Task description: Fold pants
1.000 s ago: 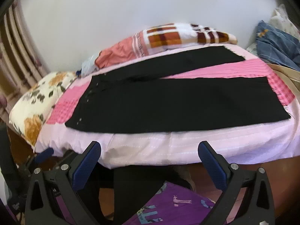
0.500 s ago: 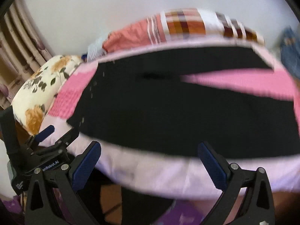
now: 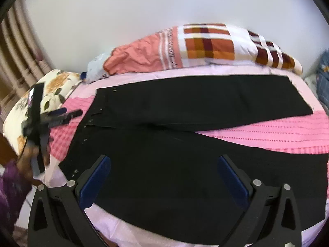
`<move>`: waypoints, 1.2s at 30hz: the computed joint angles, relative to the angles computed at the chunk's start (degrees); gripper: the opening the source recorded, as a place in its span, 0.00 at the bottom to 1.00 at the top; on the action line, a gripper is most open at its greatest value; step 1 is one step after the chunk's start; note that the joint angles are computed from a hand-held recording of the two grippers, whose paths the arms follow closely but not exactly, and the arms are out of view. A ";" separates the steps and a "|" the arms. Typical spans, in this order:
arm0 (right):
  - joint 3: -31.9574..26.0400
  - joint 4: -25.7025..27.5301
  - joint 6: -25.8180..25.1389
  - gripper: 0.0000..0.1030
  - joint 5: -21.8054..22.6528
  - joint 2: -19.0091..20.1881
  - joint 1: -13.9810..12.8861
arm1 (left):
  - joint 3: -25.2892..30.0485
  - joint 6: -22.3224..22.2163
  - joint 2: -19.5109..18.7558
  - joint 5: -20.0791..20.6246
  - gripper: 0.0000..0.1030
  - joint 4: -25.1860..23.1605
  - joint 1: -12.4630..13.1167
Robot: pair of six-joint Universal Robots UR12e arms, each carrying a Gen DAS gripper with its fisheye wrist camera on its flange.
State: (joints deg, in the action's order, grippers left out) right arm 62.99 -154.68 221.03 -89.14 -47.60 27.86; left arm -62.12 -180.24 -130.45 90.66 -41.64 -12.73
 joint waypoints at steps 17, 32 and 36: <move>-3.43 2.97 1.63 1.00 1.09 3.44 -1.19 | 33.23 7.05 -20.78 -16.62 0.52 -23.08 5.58; -8.57 -19.98 30.93 1.00 24.23 12.32 -8.97 | 7.31 -6.62 -5.38 -16.19 0.15 3.56 4.02; -21.97 -15.86 35.09 1.00 29.48 19.81 -10.44 | 0.58 -9.06 -0.75 -16.35 0.15 9.23 2.99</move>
State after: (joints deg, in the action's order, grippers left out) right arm 41.02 -170.54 256.12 -59.67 -27.79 17.42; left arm -61.54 -189.30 -131.20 74.31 -32.40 -9.74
